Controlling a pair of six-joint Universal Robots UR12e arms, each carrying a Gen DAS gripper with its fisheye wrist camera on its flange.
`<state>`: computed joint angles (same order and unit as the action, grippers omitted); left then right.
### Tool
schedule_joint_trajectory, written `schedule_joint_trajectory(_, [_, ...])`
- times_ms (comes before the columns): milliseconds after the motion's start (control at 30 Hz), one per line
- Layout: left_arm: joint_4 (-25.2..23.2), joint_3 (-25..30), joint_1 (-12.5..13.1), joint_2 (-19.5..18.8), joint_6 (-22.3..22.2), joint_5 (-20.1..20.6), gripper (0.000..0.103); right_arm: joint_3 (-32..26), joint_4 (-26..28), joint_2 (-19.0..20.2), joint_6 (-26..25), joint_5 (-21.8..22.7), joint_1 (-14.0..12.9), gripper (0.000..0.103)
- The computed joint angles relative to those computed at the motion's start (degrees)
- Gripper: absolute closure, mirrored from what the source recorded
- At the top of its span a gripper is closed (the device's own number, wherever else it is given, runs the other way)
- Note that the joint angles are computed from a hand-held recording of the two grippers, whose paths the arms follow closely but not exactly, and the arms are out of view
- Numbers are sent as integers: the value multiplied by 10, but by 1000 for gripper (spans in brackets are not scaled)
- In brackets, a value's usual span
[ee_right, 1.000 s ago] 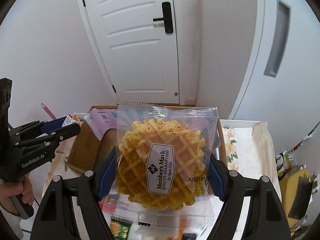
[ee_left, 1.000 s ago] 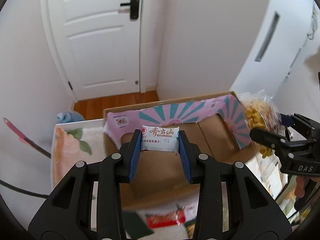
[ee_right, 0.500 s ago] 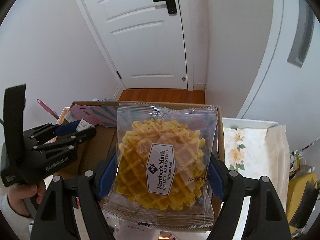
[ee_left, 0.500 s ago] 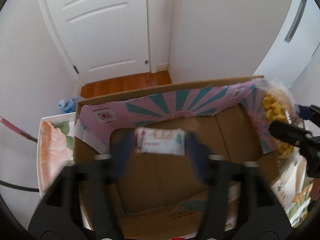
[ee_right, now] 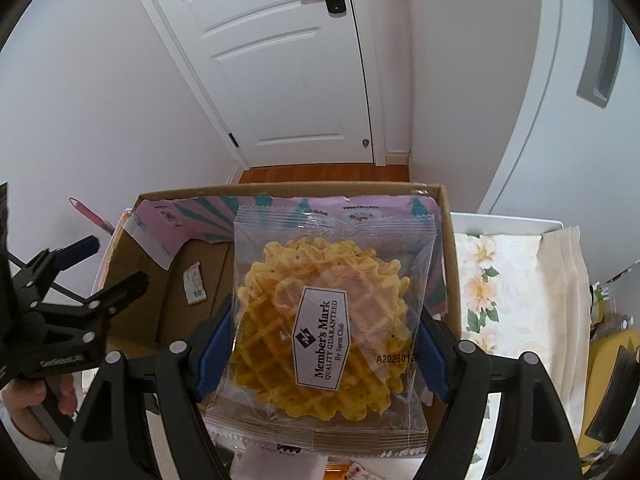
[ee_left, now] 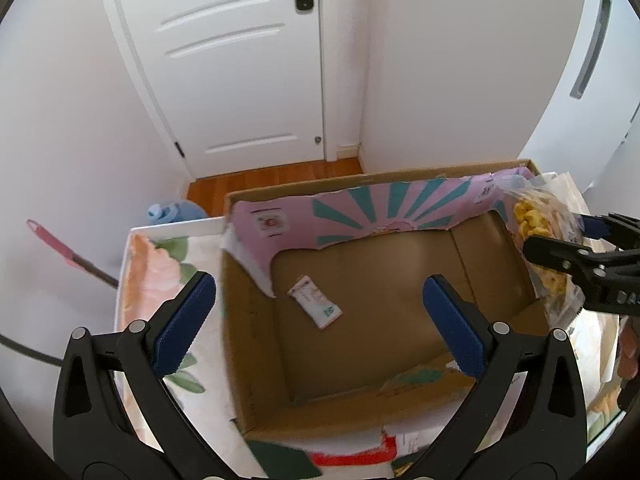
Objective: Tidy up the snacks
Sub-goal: 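Carry the sachet and waffle pack into the box and open both tools, then grasp the green cracker packet with the left tool while the right grasps the white pouch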
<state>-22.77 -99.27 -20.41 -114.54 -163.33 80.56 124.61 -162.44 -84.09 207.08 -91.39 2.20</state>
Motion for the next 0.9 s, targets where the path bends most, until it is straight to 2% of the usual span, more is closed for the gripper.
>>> schedule_joint_trajectory(267, [15, -18, 17, 20, -4, -10, 0, -28, 34, 20, -3, 1, 3, 28])
schedule_joint_trajectory(367, [17, -24, 23, 27, -4, -12, 0, -31, 32, 30, 0, 18, 0, 26])
schedule_joint_trajectory(400, [19, -26, 24, 28, -5, -12, 0, -32, 31, 33, 6, 13, 0, 23])
schedule_joint_trajectory(433, [21, -28, 25, 31, -6, -12, 0, -32, 31, 35, 16, 0, 3, 13])
schedule_joint_trajectory(467, [23, -31, 27, 33, -7, -13, 0, -29, 20, 35, 24, -6, 4, 9])
schedule_joint_trajectory(633, [30, -47, 36, 49, -11, -20, 0, -11, -16, 21, 41, -20, 9, 7])
schedule_joint_trajectory(900, [41, -79, 49, 80, -9, -40, 0, 7, -28, -10, 51, -51, 28, 7])
